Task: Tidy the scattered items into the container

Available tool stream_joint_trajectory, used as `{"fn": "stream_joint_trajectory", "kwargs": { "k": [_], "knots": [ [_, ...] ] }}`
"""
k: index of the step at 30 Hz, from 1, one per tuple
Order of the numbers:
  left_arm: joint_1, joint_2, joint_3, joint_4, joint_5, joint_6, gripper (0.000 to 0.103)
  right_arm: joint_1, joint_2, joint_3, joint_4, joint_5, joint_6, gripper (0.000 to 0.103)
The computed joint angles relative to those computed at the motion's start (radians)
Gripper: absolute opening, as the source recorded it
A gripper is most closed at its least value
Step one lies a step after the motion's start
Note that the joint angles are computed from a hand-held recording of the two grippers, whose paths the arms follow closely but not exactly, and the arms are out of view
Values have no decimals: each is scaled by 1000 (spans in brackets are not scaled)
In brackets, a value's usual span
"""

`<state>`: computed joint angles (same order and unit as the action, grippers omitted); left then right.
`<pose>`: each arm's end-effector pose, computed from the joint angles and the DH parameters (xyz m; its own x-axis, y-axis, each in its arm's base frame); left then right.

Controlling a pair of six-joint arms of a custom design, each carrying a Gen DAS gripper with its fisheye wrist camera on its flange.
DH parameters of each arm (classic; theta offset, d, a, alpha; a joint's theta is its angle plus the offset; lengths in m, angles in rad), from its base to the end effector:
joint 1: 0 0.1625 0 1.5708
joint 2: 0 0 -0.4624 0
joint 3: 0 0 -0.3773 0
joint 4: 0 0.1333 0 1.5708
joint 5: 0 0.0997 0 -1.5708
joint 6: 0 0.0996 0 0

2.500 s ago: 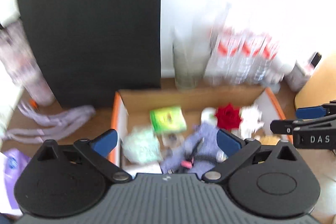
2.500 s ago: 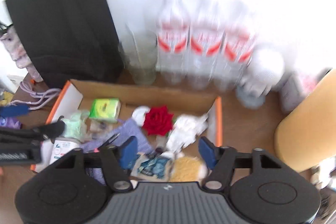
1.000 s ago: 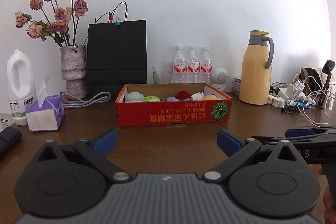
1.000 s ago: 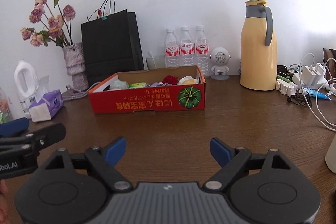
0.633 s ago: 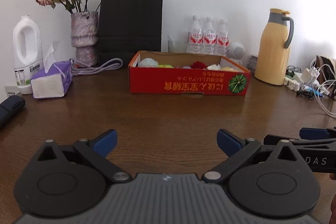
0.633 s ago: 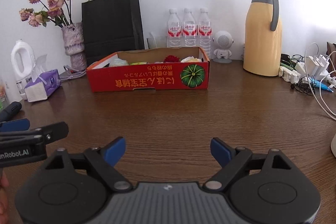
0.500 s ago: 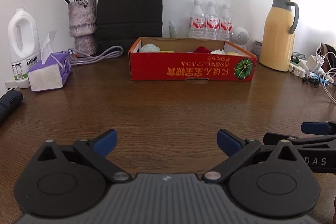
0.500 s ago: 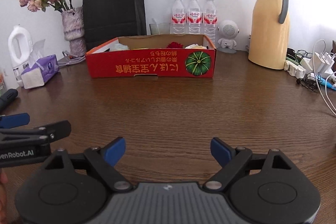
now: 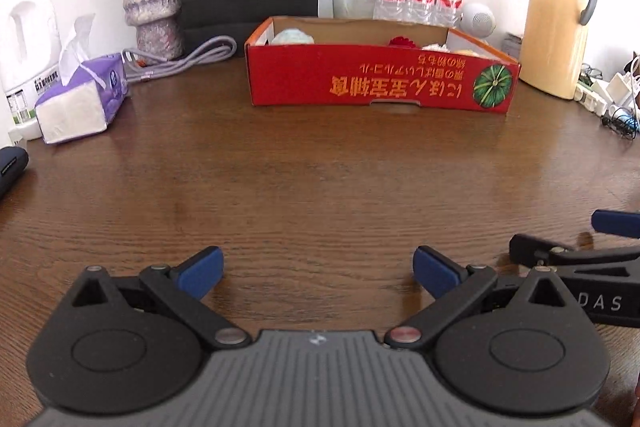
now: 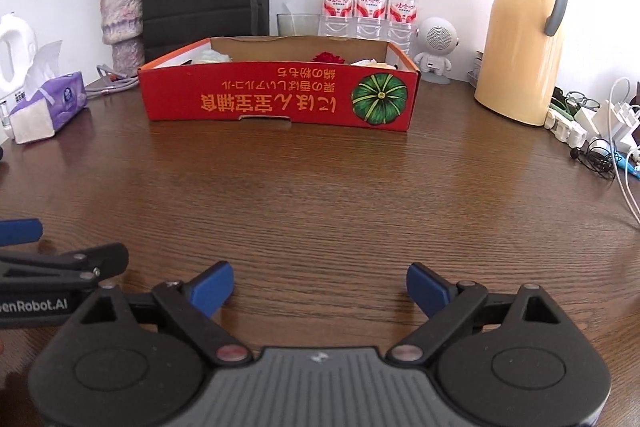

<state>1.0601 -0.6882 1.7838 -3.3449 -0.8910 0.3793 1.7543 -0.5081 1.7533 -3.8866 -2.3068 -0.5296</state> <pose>-0.1497 -0.6681 0.1230 -0.6685 0.2849 -0.6870 0.6761 0.6176 -0.4018 0.1816 -0.6144 0.0821 -0.6774 0.1449 0.7212 -0.4980 0.6312 -0.5946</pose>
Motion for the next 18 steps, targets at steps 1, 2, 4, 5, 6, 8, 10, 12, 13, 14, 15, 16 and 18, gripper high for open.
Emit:
{"fn": "stream_joint_trajectory", "kwargs": {
  "k": [1,2,4,5,6,8,10,12,13,14,15,16,18],
  "knots": [
    [-1,3,-1,-8,7,3,103,0,2,-4,1,-4,-2,97],
    [-2,7,-2,-14,13,5,103,0,2,-7,3,-8,0,98],
    [-4,9,-1,-21,21,3,103,-3,-1,-10,19,-14,20,103],
    [-4,10,-2,-18,22,0,103,-4,-6,-7,29,-11,34,103],
    [-3,9,-2,-16,22,-3,103,-8,-14,-1,45,1,53,103],
    [-2,7,-2,-13,19,-5,103,-14,-22,6,55,17,54,103],
    [-1,7,-3,-12,19,-8,103,-18,-24,5,62,29,45,103],
    [-1,7,-5,-10,19,-8,103,-20,-24,3,60,34,31,103],
    [0,7,-5,-9,18,-9,103,-20,-21,3,54,35,18,103],
    [1,6,-6,-7,15,-9,103,-21,-22,4,52,39,12,103],
    [2,5,-7,-6,13,-10,103,-22,-23,5,55,41,15,103],
    [1,6,-7,-5,15,-11,103,-21,-22,3,54,40,13,103],
    [1,6,-9,-5,15,-11,103,-22,-25,4,61,43,22,103]
  ]
}}
